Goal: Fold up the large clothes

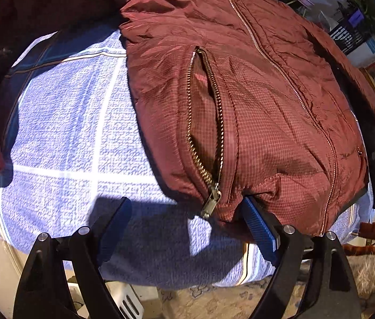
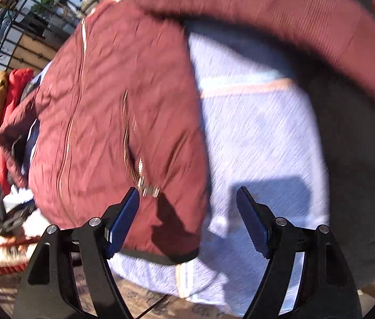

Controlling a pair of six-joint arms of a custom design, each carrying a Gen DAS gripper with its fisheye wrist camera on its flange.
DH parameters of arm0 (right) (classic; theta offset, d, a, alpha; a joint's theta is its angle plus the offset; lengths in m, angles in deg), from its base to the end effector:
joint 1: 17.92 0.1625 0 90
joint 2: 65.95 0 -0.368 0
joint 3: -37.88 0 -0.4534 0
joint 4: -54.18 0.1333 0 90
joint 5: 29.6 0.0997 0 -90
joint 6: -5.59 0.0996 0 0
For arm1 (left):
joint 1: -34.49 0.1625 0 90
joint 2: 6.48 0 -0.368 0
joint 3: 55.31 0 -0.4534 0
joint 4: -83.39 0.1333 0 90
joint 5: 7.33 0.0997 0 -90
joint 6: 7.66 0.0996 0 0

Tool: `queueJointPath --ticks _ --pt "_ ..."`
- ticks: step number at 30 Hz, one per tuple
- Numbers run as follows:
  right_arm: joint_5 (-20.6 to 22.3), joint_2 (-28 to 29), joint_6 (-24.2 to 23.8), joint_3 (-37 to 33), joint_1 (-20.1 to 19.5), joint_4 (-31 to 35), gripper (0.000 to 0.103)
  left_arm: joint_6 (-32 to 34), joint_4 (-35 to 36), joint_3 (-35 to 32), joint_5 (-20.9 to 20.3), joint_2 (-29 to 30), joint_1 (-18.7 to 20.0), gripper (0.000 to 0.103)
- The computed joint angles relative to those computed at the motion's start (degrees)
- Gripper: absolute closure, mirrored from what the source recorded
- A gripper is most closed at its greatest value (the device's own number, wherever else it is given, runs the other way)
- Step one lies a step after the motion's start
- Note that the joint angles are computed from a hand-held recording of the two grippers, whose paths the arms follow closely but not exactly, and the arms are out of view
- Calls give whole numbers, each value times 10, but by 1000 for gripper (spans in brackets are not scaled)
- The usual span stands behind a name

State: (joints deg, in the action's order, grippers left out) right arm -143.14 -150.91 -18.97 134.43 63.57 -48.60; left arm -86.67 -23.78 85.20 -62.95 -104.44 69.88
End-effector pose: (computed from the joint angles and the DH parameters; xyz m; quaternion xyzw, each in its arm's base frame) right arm 0.0069 -0.5855 0.3488 0.1346 -0.9696 -0.0483 0.1984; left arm -0.1657 -0.3502 0.1033 -0.1335 0.9247 -0.1824 0.3064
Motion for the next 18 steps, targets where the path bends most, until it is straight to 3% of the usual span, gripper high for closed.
queueJointPath --ticks 4,7,9,11,12,14,18 --pt "-26 -14 -22 46 -6 2 28 73 -100 -29 10 63 42 23" --pt "-8 -18 -14 62 -10 -7 28 148 -134 -75 25 120 64 31" --pt "0 -12 -3 61 -6 -12 31 180 -154 -100 23 146 76 43" --pt "-11 -4 8 60 2 -23 55 192 -168 -117 19 157 83 54" --pt "-9 -5 17 59 5 -20 60 191 -171 -126 21 158 82 59" --pt "18 -8 31 53 5 -12 79 194 -187 -125 33 146 70 64" --pt "115 -35 52 28 -1 47 90 189 -178 -117 53 80 22 69"
